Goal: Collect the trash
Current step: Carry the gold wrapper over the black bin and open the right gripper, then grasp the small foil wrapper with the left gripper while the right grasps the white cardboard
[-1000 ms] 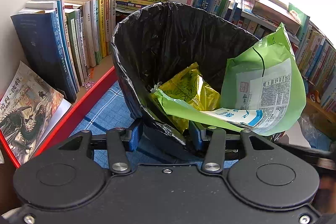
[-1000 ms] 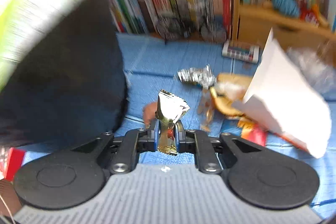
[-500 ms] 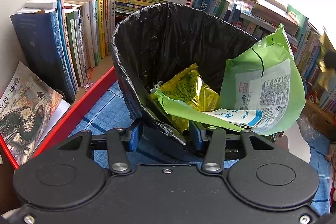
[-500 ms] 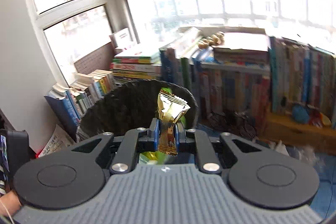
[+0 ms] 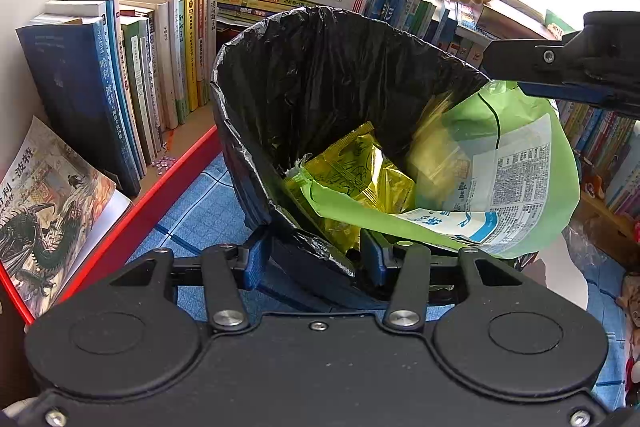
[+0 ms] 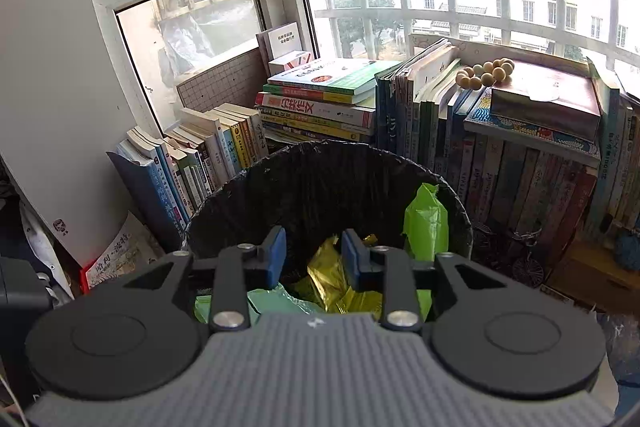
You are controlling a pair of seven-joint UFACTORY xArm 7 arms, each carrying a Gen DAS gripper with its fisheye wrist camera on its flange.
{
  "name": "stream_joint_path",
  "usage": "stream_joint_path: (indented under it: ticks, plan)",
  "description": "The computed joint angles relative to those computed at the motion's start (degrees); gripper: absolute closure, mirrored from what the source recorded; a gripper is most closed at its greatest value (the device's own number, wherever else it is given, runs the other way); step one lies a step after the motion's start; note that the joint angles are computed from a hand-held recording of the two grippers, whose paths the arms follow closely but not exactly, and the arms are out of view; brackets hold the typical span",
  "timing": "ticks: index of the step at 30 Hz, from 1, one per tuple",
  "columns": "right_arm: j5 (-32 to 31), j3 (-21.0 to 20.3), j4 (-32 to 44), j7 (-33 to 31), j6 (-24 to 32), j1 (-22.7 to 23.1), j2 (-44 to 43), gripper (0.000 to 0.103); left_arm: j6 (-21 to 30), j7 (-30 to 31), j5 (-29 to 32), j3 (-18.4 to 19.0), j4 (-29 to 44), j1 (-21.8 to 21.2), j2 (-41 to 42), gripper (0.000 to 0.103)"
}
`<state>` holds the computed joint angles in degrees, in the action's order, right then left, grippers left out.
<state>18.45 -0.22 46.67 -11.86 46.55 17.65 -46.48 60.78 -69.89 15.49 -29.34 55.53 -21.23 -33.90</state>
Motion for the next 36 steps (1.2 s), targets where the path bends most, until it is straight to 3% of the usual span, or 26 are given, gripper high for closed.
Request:
stream_joint_path:
  ticks: [7, 13, 26, 36]
  plan:
    - [-0.1, -0.9, -0.8, 0.7, 1.0, -0.8, -2.8, 0.043, 0.1, 0.6, -0.1, 0.1, -0.3, -0.4, -0.7, 0.056]
    - [-1.2, -2.0, -2.7, 0.6, 2.3, -2.3, -7.7, 0.039, 1.5, 1.3, 0.1, -0.6, 0.2, -0.3, -2.6, 0.045]
    - [-6.7, -5.2, -10.1, 2.4, 8.0, -10.9, -18.6, 0.034, 5.5, 3.0, -2.7, -4.9, 0.4, -0.9, -10.0, 0.03]
    - [-12.1, -5.5, -18.6, 2.8, 10.7, -18.1, -26.2, 0.029, -2.4, 2.3, -2.9, -10.0, -1.3, -1.3, -6.9, 0.019]
